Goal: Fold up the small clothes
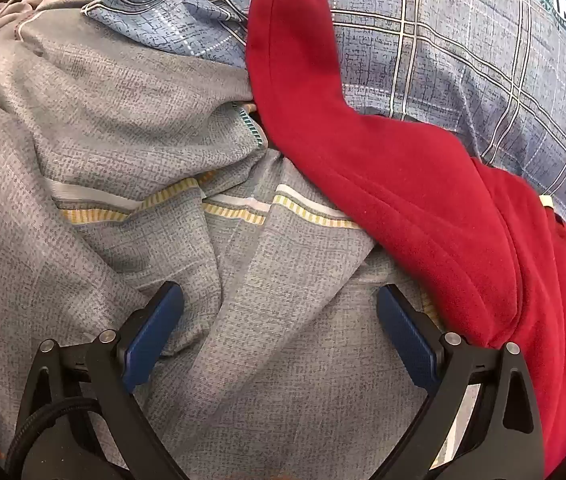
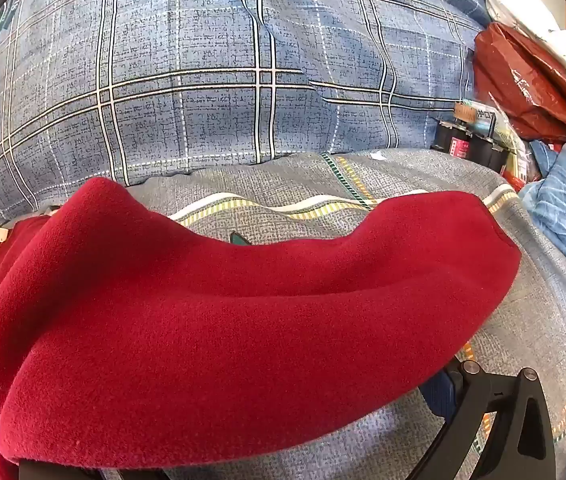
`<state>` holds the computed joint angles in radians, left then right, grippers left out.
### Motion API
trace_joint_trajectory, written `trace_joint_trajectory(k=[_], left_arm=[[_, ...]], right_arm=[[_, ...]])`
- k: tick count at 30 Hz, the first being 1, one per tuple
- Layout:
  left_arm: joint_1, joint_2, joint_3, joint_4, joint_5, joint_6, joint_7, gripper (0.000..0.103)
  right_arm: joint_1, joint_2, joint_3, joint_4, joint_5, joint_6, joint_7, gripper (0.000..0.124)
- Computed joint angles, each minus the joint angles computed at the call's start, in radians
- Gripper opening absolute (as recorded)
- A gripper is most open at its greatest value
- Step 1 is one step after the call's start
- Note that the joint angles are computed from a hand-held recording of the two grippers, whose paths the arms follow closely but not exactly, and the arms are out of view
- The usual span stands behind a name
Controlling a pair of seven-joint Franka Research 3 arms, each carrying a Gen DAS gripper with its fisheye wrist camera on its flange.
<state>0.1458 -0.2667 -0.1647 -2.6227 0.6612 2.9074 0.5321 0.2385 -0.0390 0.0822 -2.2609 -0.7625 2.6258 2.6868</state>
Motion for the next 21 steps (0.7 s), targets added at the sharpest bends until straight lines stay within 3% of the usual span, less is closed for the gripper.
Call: trace_joint_trajectory(k=[4, 5, 9, 11, 13, 14, 16, 21], left_arm=[[-0.003, 0.001, 0.001, 0.002, -0.004, -0.002, 0.001, 0.098], [-0.006, 0.001, 0.004, 0.001, -0.009, -0.001, 0.004, 0.098], [-0.015, -0.018, 0.007, -0.009, -0.021, -0.009, 0.017, 0.098], [-0.024, -0.040, 0.002, -0.023, -0.031, -0.016, 0.018, 0.098], [-0.050, -0.064, 0.021, -0.050, -0.062, 0.029, 0.064, 0.098], [-0.038, -0.092, 0.011, -0.079, -0.049, 0.076, 0.063, 0.098], [0.035, -0.145, -0.071, -0.103, 0.008, 0.105, 0.004, 0.098], [-0.017, -0.250, -0.057, -0.166, -0.073, 0.138, 0.024, 0.098]], right_arm=[[0.021, -0.054, 0.013, -0.033, 0.170, -0.050, -0.098, 0.103], [0.023, -0.083, 0.028, -0.061, 0.161, -0.049, -0.073, 0.103], [0.027, -0.228, 0.079, -0.188, 0.245, 0.040, -0.052, 0.103], [0.033, -0.288, 0.109, -0.204, 0.287, 0.021, -0.077, 0.103], [0.051, -0.332, 0.137, -0.217, 0.335, 0.040, -0.107, 0.103], [0.064, -0.332, 0.143, -0.203, 0.367, 0.048, -0.141, 0.103], [0.071, -0.315, 0.161, -0.166, 0.404, 0.051, -0.200, 0.103], [0.076, -0.227, 0.243, -0.044, 0.381, 0.030, -0.235, 0.103]])
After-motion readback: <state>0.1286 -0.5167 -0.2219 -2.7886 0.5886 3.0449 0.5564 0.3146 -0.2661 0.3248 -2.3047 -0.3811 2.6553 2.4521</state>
